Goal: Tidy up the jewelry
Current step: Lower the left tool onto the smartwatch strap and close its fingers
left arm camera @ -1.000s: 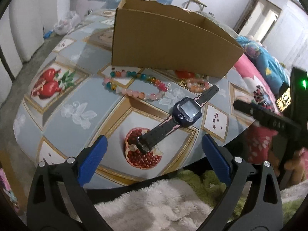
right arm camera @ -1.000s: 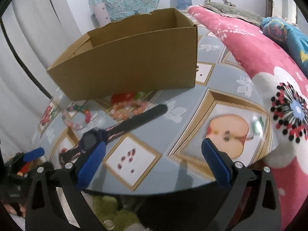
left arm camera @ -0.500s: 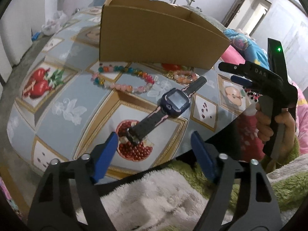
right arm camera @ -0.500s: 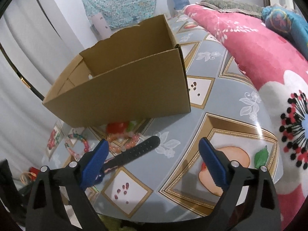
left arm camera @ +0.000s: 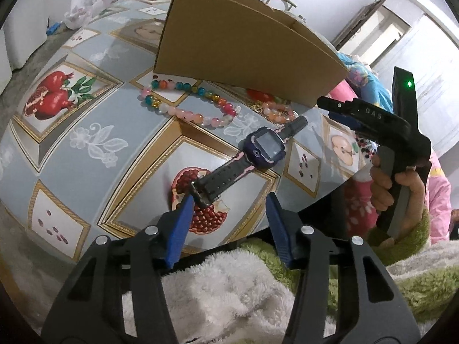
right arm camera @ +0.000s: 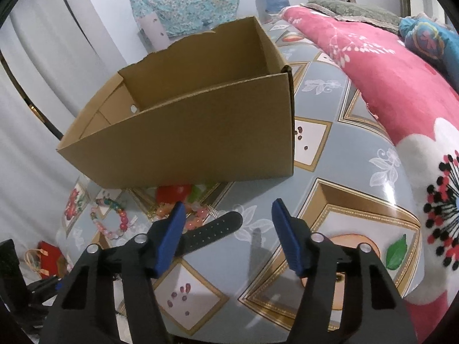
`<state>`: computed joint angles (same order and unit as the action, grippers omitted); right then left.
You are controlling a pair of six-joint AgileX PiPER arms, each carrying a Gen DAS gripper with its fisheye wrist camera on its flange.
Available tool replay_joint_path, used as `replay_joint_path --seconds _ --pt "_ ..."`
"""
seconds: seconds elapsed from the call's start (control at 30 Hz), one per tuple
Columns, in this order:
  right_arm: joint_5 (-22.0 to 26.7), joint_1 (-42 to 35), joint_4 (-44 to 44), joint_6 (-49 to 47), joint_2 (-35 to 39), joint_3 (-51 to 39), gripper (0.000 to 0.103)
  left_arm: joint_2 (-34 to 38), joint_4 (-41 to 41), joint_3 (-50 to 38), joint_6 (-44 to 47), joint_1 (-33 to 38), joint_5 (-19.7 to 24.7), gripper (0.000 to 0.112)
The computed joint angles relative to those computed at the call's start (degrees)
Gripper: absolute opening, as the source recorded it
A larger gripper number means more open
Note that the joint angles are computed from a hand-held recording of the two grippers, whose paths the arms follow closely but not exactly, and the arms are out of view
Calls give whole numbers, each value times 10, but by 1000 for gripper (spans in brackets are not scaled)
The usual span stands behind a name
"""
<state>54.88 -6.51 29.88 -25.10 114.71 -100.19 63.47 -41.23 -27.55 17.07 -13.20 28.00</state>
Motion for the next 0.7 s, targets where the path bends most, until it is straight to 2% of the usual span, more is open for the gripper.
replay_joint_path --seconds 0.13,0.2,0.33,0.37,0.57,0.63,0.7 --pt "-7 8 -20 12 11 -5 49 33 -101 4 94 51 22 49" --pt "7 9 -23 15 23 -15 40 47 -156 10 149 79 39 49" --pt "40 4 -16 24 44 -29 33 67 -239 21 242 119 67 49" --pt "34 1 -9 22 41 -21 31 66 -250 23 256 127 75 49" --pt "20 0 -7 13 23 10 28 62 -328 37 347 183 139 49" --pt "12 4 -14 13 20 15 28 54 -330 35 350 181 138 48" --pt "3 8 -21 15 16 22 28 54 -332 28 344 171 130 40"
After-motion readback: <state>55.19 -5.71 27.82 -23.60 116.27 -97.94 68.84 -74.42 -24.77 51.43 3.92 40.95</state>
